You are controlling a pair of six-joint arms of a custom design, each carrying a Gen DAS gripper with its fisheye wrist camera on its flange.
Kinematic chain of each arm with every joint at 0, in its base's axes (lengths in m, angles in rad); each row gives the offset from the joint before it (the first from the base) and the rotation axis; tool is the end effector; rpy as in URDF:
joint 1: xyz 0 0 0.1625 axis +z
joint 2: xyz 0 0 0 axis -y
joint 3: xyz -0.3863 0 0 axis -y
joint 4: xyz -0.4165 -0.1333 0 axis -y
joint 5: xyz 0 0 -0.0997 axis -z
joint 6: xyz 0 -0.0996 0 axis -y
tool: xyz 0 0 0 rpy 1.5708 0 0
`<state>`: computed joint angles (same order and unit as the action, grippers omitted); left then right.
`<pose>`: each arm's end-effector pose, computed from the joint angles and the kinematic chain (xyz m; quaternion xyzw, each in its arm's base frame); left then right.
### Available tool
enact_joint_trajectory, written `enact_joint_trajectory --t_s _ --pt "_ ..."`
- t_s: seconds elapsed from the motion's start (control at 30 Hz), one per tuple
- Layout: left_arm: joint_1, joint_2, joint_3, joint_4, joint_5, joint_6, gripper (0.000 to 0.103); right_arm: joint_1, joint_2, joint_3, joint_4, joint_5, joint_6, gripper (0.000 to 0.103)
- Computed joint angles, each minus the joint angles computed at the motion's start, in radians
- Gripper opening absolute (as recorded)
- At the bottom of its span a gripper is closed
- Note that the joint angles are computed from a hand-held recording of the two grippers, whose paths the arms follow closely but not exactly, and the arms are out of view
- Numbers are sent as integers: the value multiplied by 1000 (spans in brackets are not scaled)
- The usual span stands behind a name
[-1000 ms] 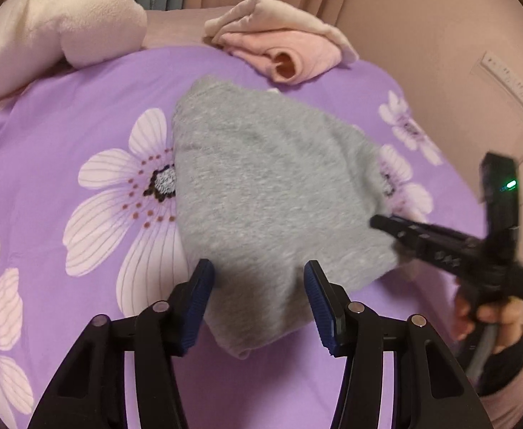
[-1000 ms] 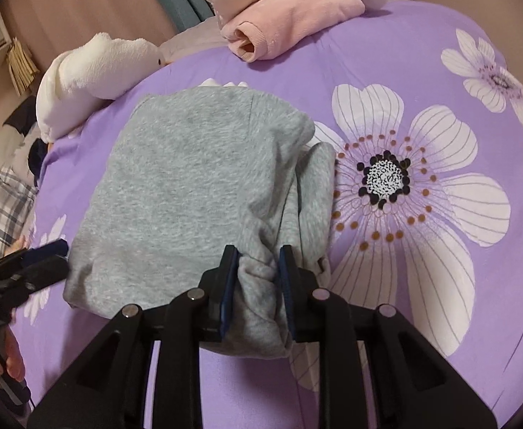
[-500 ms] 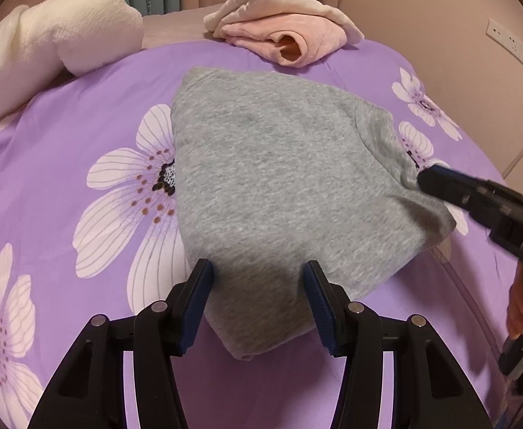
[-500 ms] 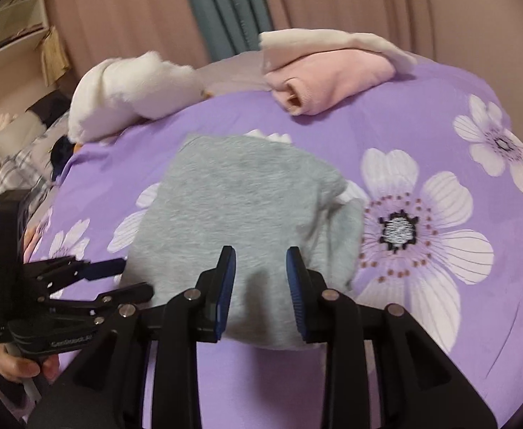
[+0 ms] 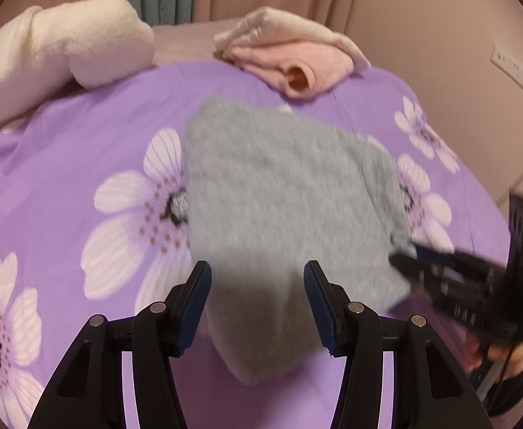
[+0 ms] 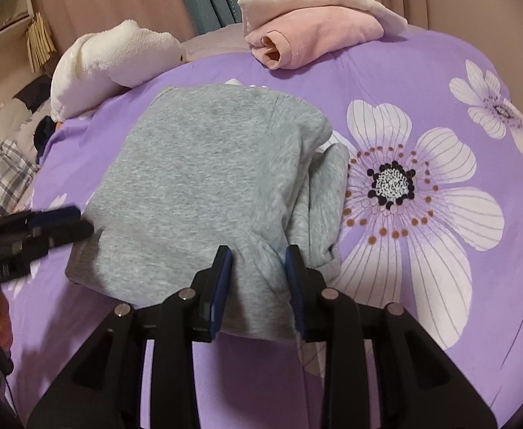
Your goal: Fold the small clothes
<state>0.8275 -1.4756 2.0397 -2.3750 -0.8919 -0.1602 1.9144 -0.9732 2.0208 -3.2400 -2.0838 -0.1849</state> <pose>-0.1969 -0.5036 0.2728 0.2309 0.9081 -0.2459 0.2481 0.2671 -0.4960 0.1086 0.1656 -0.9092 0.3140 0.2173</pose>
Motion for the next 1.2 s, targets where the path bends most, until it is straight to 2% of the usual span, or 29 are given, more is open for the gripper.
enact_joint_trajectory --t_s 0.23,0.3,0.43,0.57,0.67,0.77,0.8,0.87,0.97,1.0,1.07,1.13,1.17,1.2 --pt "70 147 -162 -32 -58 43 52 -16 1 20 -45 41 -24 32" --pt "86 194 -201 -42 -52 54 52 -26 -4 26 -45 62 -26 33" --pt "138 282 -294 31 -79 -1 52 -35 -17 30 -28 88 -30 33" --pt "147 309 -313 44 -79 3 52 -6 -26 20 -7 46 -27 35" --pt "139 304 -304 46 -67 33 52 39 -16 16 -125 -3 -100 38" --pt "143 299 -299 38 -74 35 52 50 -17 -19 -142 21 -110 38" --pt "144 298 -298 36 -77 29 52 49 -16 -35 -124 34 -101 36" --pt "144 298 -299 36 -76 23 52 38 9 -102 -67 75 -92 24" --pt "141 299 -298 39 -70 16 52 13 54 -200 76 92 -28 20" --pt "140 298 -298 42 -71 14 52 4 70 -223 101 78 -22 19" --pt "141 297 -301 48 -80 11 52 -12 110 -279 180 -39 25 13" --pt "143 292 -297 43 -94 12 52 -36 114 -283 210 -100 70 8" --pt "142 290 -294 42 -90 13 52 -47 102 -266 207 -115 90 4" --pt "141 290 -293 42 -84 15 52 -54 86 -248 197 -96 99 3"
